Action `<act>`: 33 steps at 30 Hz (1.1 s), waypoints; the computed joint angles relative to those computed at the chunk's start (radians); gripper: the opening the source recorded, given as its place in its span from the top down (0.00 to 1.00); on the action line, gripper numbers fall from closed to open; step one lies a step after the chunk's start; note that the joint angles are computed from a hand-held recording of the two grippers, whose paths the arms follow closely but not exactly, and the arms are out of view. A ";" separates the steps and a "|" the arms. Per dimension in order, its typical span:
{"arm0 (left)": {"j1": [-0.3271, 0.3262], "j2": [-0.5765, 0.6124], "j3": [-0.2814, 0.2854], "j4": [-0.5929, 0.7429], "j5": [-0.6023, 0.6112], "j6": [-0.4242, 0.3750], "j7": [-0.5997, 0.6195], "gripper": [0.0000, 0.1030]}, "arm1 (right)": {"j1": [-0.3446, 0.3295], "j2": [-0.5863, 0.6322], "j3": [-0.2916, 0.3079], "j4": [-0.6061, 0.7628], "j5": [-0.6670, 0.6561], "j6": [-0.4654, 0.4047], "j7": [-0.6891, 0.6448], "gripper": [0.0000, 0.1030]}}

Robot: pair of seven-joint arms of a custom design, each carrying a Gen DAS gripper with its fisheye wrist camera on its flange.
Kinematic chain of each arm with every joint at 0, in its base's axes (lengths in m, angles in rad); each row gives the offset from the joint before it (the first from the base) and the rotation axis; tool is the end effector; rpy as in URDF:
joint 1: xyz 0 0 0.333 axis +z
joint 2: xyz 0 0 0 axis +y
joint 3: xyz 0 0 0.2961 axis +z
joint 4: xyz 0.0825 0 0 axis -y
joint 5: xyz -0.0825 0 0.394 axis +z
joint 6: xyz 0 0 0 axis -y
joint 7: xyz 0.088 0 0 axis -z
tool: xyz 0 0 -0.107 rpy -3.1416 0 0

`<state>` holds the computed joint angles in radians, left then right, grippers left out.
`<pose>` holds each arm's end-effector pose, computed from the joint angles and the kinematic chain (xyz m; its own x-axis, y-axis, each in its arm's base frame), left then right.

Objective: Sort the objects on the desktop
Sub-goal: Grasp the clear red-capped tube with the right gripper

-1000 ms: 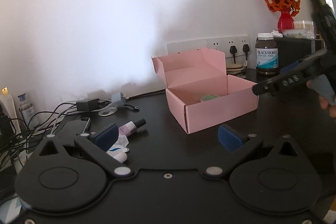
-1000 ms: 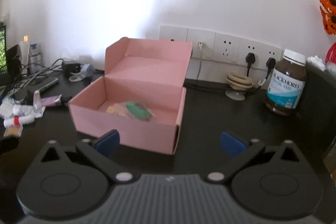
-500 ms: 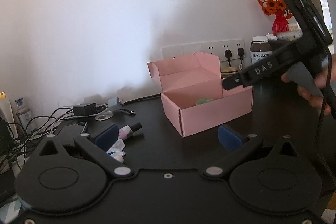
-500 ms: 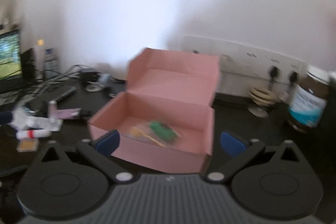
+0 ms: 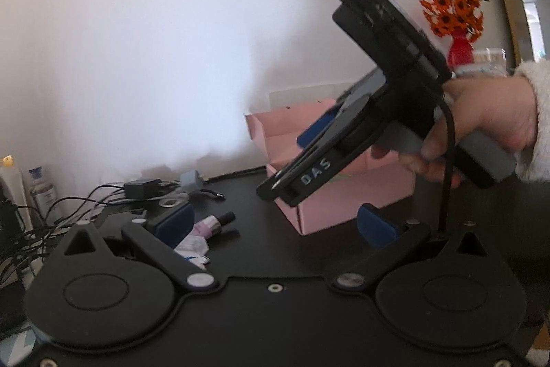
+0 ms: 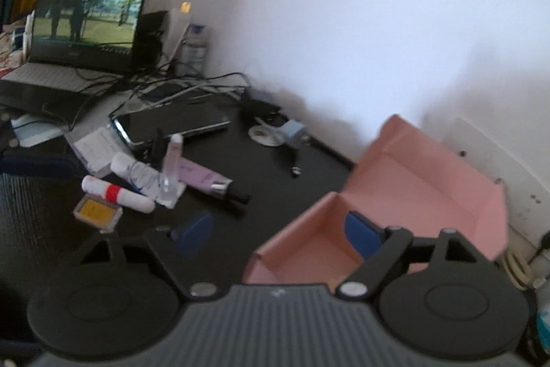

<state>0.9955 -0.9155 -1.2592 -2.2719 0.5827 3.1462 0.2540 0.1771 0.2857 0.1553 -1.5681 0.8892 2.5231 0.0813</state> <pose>0.4666 -0.2978 0.4903 0.1206 -0.9824 -0.1424 -0.2244 0.1127 -0.9679 0.6661 0.2082 0.5321 0.8655 -0.4388 0.2416 -0.0824 -0.6005 -0.7954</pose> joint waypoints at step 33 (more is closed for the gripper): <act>0.004 -0.088 0.054 -0.069 -0.030 0.103 -0.174 0.00 | 0.019 0.298 0.035 0.457 -0.197 -0.440 0.158 0.76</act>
<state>0.9999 -1.0036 -1.2049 -2.3414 0.5525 3.2492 0.0799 0.1958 0.5839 0.1904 -1.1111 0.6921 2.0828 0.2394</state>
